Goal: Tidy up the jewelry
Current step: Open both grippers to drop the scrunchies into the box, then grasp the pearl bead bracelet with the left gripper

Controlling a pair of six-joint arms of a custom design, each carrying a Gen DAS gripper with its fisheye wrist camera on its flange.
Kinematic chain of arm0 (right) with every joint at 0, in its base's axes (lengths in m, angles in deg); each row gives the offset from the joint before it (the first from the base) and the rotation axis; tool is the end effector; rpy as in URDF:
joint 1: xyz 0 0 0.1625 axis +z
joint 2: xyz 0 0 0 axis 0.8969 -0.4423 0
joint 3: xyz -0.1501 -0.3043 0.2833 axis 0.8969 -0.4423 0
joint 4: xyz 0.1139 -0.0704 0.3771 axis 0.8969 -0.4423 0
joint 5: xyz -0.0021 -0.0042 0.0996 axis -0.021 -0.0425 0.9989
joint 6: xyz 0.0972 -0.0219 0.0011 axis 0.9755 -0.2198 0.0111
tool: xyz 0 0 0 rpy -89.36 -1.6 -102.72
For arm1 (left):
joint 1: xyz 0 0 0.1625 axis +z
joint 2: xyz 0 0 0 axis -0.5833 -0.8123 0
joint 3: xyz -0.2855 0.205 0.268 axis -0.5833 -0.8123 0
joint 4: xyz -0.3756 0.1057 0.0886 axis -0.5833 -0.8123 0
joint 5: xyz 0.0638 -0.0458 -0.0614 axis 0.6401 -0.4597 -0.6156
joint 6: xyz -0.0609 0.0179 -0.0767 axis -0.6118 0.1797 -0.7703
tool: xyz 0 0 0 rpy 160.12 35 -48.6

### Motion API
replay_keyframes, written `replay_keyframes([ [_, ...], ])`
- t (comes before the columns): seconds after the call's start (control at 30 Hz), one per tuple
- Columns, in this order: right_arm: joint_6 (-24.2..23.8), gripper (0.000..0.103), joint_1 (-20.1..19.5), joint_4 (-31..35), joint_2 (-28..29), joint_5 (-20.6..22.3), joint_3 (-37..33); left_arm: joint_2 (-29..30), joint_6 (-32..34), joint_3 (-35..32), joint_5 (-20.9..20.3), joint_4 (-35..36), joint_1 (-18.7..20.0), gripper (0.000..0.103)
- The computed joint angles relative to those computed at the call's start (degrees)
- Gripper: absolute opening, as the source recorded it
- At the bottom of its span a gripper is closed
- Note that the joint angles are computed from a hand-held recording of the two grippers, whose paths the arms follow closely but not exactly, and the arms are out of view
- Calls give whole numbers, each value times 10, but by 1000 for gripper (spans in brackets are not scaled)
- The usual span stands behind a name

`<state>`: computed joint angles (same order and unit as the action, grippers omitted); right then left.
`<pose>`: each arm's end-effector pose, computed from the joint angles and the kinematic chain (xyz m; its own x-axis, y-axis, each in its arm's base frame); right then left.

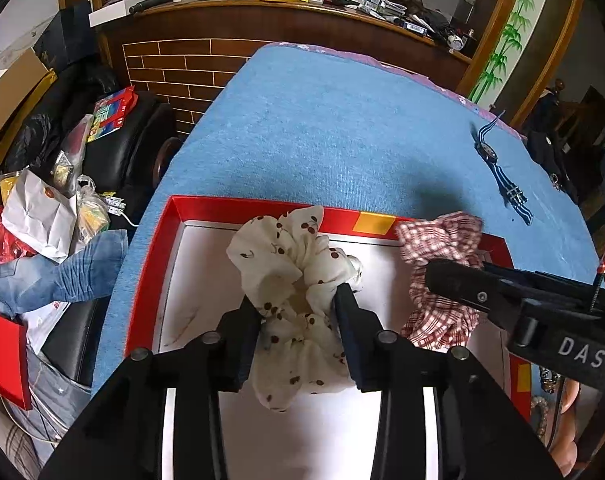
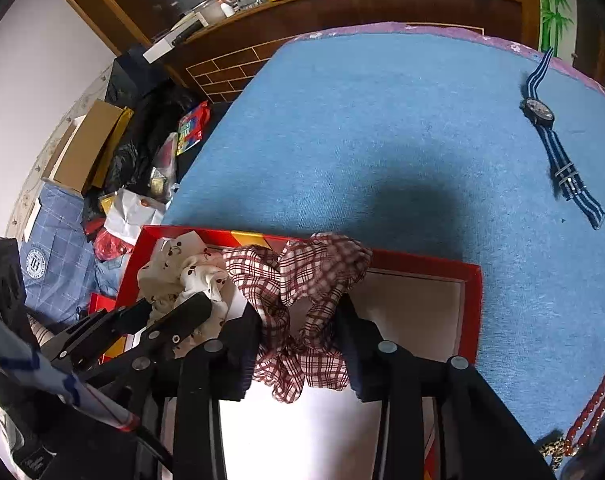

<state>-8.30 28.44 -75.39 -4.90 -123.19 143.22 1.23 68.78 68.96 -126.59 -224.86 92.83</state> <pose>0.1259 -0.6803 0.1392 -0.9164 -0.0977 0.3882 -0.2395 0.9109 -0.3361 -0.2010 -0.6778 0.0567 -0.7942 0.1335 -0.5928 0.3920 0.8580 -0.3320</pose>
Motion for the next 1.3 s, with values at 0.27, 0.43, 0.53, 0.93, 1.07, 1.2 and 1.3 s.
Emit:
replay_keyframes([
  [0.27, 4, 47, -1, -13, -15, 25, 15, -12, 8, 15, 4, -17, -10, 37],
  [0.43, 4, 47, -4, -21, -30, 39, 30, -20, 11, 29, 8, -30, -21, 37],
  [0.53, 3, 47, -5, -24, -42, 46, 43, -24, 11, 39, 9, -36, -28, 37],
  [0.93, -7, 47, -22, -53, -106, 79, 118, -39, -4, 86, 12, -66, -60, 38],
  [1.07, -20, 48, -34, -65, -147, 110, 166, -43, -6, 107, 4, -83, -76, 38],
  [1.2, -46, 48, -49, -88, -188, 128, 217, -39, -7, 127, -3, -104, -98, 40],
  [1.3, -48, 48, -68, -96, -217, 149, 250, -33, -9, 135, -15, -111, -113, 40],
])
